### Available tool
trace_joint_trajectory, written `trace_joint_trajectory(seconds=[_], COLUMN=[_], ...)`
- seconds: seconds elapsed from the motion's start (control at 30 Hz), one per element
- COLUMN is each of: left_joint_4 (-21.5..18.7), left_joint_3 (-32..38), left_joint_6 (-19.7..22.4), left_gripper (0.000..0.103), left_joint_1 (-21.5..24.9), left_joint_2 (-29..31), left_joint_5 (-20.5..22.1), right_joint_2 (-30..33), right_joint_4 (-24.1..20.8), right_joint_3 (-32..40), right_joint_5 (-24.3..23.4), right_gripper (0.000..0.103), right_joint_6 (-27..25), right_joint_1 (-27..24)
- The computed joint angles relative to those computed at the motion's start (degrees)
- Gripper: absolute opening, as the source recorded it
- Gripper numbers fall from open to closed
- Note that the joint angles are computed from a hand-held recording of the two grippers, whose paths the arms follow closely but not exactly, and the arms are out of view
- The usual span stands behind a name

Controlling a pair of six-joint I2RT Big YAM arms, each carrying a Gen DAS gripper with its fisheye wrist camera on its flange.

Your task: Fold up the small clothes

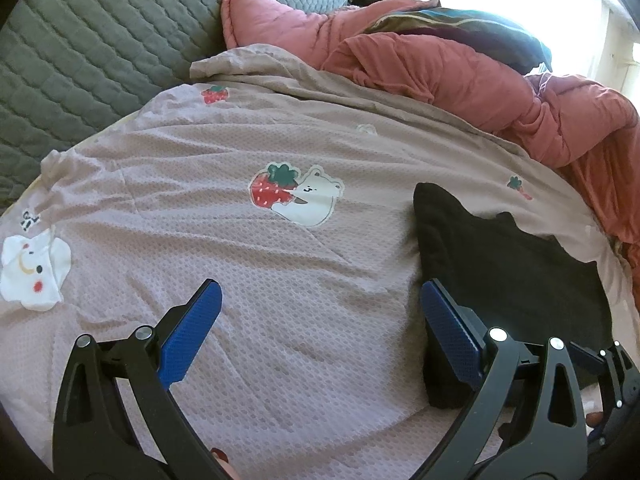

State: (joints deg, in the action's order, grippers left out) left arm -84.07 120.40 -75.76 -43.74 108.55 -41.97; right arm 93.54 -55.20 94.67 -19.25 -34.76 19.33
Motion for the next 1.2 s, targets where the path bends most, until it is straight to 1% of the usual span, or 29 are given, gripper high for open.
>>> trace_joint_trajectory(seconds=[0.13,0.37,0.5,0.73,0.8,0.9,0.97,1.07,1.1,1.13,1.2], left_joint_4=[-0.82,-2.18,-2.83,-2.69,-2.24,-0.26,2.66,5.97,6.18,5.94,5.25], left_joint_3=[0.72,1.84,2.45,2.82,2.76,1.66,-0.17,-2.09,-2.03,-1.71,-0.92], left_joint_6=[0.22,0.58,0.57,1.18,1.42,2.13,2.56,3.07,3.24,3.41,3.48], left_gripper=[0.093,0.093,0.093,0.093,0.093,0.093,0.093,0.093,0.093,0.093,0.093], left_joint_1=[0.25,0.71,0.83,1.18,1.35,1.87,2.37,2.75,2.75,2.75,2.79], left_joint_2=[0.53,1.54,2.04,2.6,2.69,2.26,1.31,0.29,0.37,0.62,1.2], left_joint_5=[0.24,0.93,1.15,2.09,2.44,3.53,4.98,6.13,6.01,5.82,6.01], right_joint_2=[1.12,0.79,1.27,2.7,2.65,2.52,2.39,2.06,1.93,2.06,1.79], right_joint_4=[0.32,6.84,8.77,10.51,11.38,12.32,12.75,13.44,13.56,12.87,12.98], right_joint_3=[0.19,-3.03,-3.15,-1.99,-2.14,-2.22,-2.14,-1.92,-1.84,-1.27,-1.38], right_joint_5=[2.69,8.64,10.27,11.13,11.11,10.09,9.01,6.6,5.44,2.89,0.96], right_gripper=[0.098,0.098,0.098,0.098,0.098,0.098,0.097,0.096,0.089,0.085,0.075], right_joint_6=[-0.57,-3.3,-4.01,-2.98,-2.5,-1.22,0.18,2.93,3.79,4.67,5.44], right_joint_1=[0.85,2.81,3.62,4.36,4.42,3.98,3.47,2.28,1.8,0.98,0.34])
